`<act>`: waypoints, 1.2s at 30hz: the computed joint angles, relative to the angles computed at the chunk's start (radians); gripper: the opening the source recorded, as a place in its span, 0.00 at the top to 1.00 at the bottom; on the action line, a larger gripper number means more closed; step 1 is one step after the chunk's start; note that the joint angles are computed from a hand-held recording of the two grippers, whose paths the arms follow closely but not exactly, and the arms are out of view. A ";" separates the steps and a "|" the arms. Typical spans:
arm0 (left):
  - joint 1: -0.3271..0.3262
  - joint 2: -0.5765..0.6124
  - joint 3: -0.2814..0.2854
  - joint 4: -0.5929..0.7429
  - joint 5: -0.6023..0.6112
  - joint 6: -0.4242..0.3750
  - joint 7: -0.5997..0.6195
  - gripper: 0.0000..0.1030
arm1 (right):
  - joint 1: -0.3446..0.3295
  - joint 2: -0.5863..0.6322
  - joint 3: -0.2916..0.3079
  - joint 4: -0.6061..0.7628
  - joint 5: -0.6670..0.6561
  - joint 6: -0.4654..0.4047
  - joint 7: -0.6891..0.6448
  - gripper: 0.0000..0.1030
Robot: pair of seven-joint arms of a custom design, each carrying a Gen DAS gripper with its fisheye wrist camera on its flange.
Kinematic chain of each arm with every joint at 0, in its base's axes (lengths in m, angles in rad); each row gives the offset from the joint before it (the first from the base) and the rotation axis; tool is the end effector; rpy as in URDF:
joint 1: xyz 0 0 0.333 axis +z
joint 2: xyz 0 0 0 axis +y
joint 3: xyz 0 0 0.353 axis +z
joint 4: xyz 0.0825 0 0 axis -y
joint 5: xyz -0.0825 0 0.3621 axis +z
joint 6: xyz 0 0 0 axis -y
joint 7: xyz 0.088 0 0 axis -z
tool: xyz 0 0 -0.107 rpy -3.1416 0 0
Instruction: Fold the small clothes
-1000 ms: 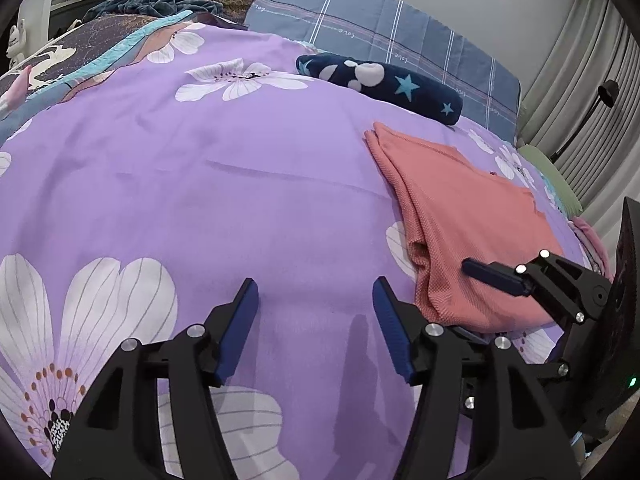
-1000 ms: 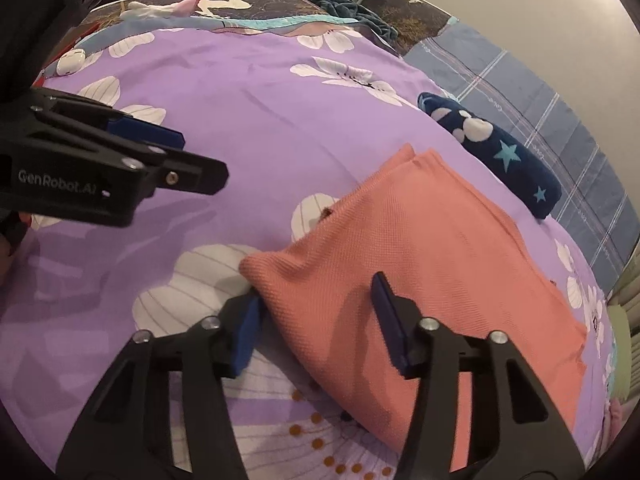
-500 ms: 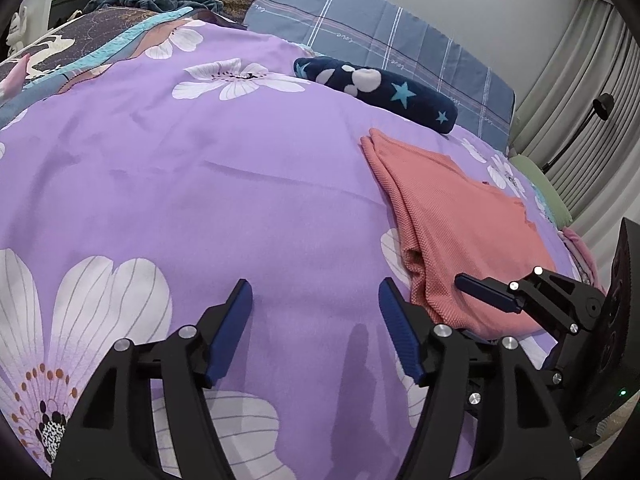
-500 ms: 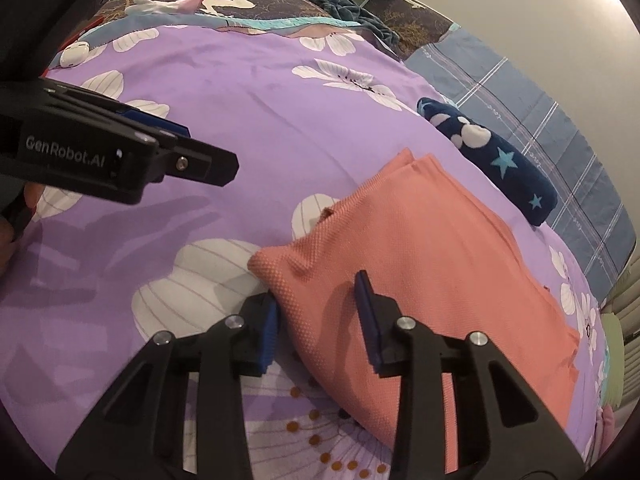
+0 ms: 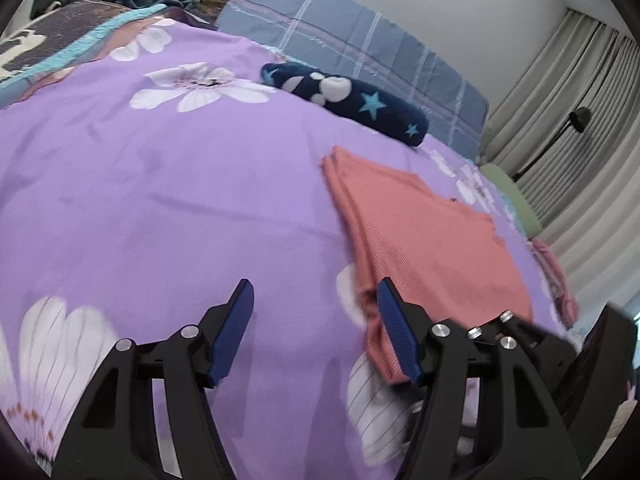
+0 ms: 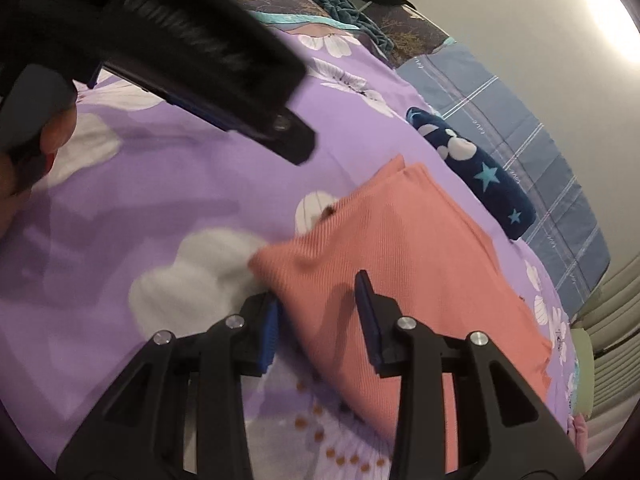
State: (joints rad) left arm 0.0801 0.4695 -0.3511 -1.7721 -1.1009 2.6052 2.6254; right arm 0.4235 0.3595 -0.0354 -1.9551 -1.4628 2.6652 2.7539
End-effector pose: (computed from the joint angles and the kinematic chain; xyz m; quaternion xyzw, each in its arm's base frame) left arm 0.6677 -0.1323 0.3857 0.5100 -0.7424 0.4335 0.0274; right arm 0.5673 0.2651 0.3603 -0.7690 0.4740 -0.4095 0.1271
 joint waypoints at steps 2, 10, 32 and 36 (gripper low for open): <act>0.006 0.038 -0.001 0.063 0.031 -0.082 -0.031 0.40 | 0.011 0.006 -0.002 0.008 -0.019 -0.024 0.006 0.67; -0.087 0.275 0.010 0.464 0.340 -0.369 -0.251 0.40 | -0.007 -0.010 0.006 -0.014 -0.022 -0.005 0.037 0.68; -0.165 0.490 -0.041 0.813 0.537 -0.524 -0.337 0.01 | -0.031 -0.020 0.008 -0.035 -0.049 0.031 0.089 0.66; -0.183 0.568 -0.049 0.960 0.556 -0.609 -0.393 0.01 | -0.020 -0.017 0.014 -0.027 -0.033 0.004 0.073 0.66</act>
State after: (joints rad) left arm -0.1030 1.0380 -0.4005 -0.8119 -0.5448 1.9959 2.2328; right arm 0.4036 0.3424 -0.0212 -1.9820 -1.4958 2.6689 2.8266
